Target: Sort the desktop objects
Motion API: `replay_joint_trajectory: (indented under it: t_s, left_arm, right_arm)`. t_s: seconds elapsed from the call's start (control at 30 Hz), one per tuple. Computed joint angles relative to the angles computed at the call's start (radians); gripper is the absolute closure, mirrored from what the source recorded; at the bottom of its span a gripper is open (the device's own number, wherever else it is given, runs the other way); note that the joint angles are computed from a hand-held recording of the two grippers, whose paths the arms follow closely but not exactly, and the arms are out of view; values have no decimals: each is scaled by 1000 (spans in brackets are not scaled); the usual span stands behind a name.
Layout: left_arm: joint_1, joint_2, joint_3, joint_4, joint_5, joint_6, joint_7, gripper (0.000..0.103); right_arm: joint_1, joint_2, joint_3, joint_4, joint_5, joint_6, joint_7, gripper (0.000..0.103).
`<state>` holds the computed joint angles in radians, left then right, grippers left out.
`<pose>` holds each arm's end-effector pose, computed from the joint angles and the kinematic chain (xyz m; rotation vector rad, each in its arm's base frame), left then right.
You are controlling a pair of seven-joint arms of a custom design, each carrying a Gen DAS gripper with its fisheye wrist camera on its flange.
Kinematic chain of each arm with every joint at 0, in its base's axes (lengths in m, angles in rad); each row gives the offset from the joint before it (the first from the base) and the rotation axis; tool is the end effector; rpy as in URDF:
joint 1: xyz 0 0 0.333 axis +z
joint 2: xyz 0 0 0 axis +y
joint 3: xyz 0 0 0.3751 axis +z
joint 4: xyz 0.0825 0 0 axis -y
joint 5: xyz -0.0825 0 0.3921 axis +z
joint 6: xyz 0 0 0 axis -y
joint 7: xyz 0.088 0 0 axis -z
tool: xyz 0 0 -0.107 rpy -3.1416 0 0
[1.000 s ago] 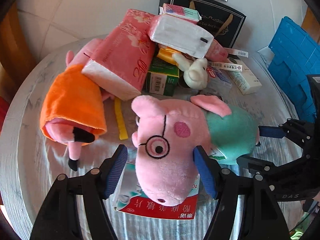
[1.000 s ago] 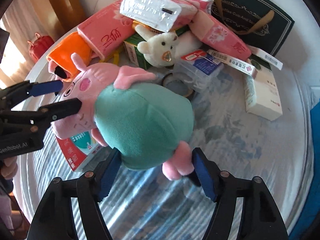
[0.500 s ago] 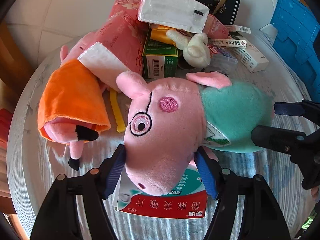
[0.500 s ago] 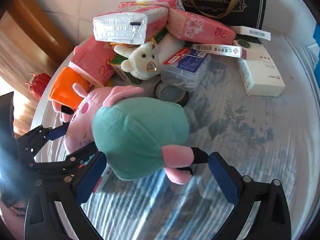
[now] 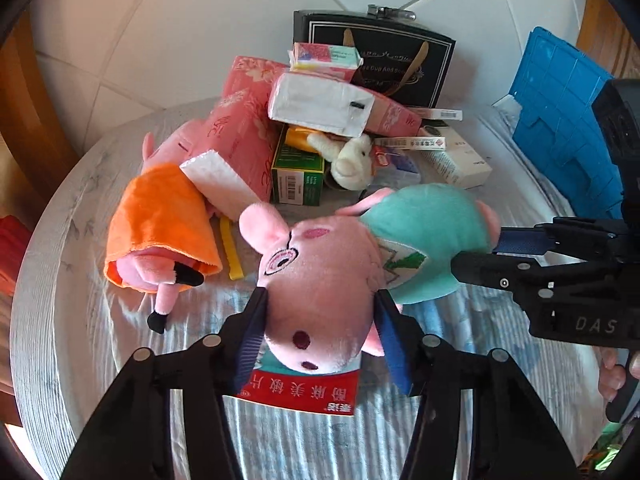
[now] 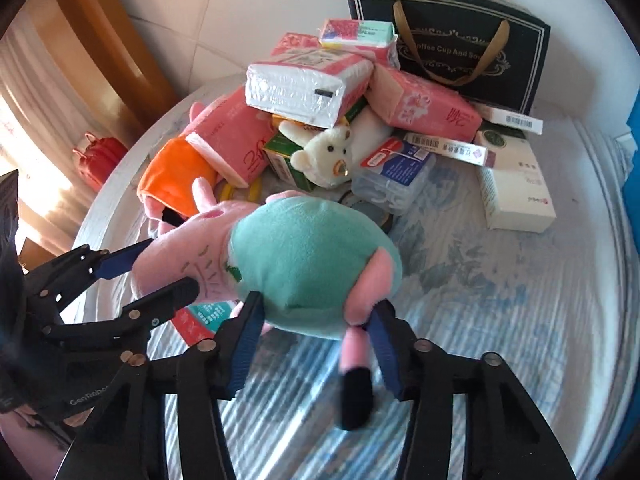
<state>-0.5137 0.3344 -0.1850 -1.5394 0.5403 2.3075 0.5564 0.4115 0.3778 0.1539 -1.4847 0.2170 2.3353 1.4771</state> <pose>0.5749 -0.4414 0.5674 -1.9581 1.8400 -0.6375 0.6346 0.3818 0.5655 -2.2601 1.3075 -0.0543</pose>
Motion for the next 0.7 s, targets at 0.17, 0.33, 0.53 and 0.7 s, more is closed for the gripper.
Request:
replay_joint_trajectory:
  t_s: [0.17, 0.33, 0.53, 0.7]
  left_arm:
    - [-16, 4, -32, 8, -68, 9, 30, 70]
    - [-39, -34, -21, -32, -52, -85, -67, 69]
    - [5, -60, -30, -51, -66, -62, -68, 45]
    - [43, 23, -50, 31, -158, -59, 99, 32]
  right_arm:
    - [-21, -87, 16, -89, 57, -2, -55, 89]
    - [-24, -157, -18, -184, 26, 18, 4, 10]
    - [-34, -155, -24, -183, 44, 25, 66, 0]
    - [-29, -100, -20, -120, 31, -43, 114, 0]
